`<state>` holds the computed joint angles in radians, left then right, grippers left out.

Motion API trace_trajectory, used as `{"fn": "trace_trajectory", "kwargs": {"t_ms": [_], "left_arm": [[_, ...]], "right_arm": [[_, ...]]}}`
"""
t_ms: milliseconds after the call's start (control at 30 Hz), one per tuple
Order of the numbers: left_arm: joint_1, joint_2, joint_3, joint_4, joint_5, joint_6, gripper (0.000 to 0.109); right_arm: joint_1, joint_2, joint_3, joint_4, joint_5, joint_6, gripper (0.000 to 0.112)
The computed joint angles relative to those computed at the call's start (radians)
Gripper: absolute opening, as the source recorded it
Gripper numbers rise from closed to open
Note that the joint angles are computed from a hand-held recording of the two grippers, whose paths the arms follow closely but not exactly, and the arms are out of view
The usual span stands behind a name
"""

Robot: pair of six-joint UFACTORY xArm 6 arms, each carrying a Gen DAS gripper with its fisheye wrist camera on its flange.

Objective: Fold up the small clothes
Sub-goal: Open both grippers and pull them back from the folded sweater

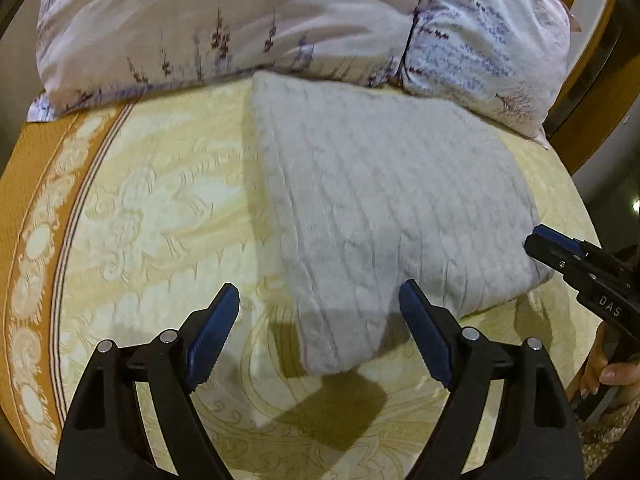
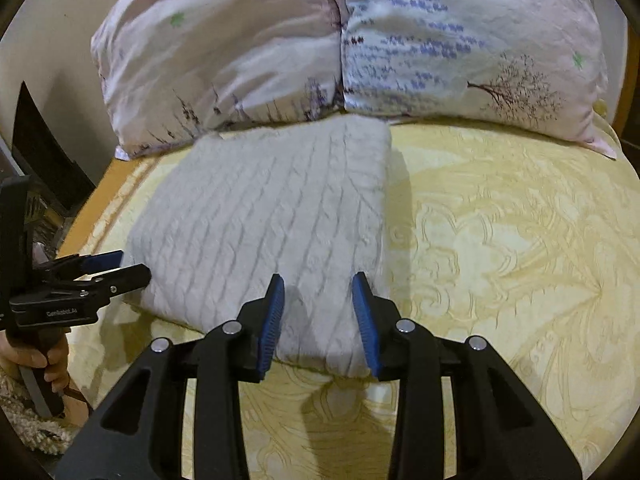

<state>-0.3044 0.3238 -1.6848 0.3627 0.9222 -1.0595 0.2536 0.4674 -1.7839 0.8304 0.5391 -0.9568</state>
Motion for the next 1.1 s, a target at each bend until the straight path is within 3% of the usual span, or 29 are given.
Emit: {"fn": "trace_trajectory", "kwargs": {"t_ms": [133,233,300,367,467,700,900,1100], "left_arm": [[0.003,0.024,-0.011,-0.019,0.014,-0.006,0.085],[0.002,0.019,0.000,-0.005,0.006,-0.034,0.087],[-0.006,-0.012,0.039,0.017,-0.024,-0.064,0.086],[-0.020,-0.040,0.071,0.060,-0.029,-0.100,0.086],[-0.041,-0.066,0.101,0.098,-0.011,-0.149,0.087],[-0.071,-0.041,0.056,0.119,0.075,-0.165,0.095],[-0.082,-0.003,0.010,0.087,0.126,-0.142,0.098],[-0.091,0.032,-0.033,0.078,0.171,-0.138,0.101]], "right_arm": [[0.035,0.018,0.025,-0.105,-0.116,0.034,0.037],[0.038,0.008,0.037,-0.113,-0.127,0.028,0.038],[0.030,-0.025,0.073,0.005,-0.126,-0.059,0.049],[0.039,-0.072,0.149,0.118,-0.225,-0.161,0.084],[0.034,-0.100,0.201,0.217,-0.264,-0.247,0.087],[0.024,-0.074,0.238,0.018,-0.299,0.005,0.096],[0.035,-0.069,0.252,0.010,-0.320,0.008,0.101],[0.033,-0.050,0.244,-0.111,-0.301,0.113,0.101]]}}
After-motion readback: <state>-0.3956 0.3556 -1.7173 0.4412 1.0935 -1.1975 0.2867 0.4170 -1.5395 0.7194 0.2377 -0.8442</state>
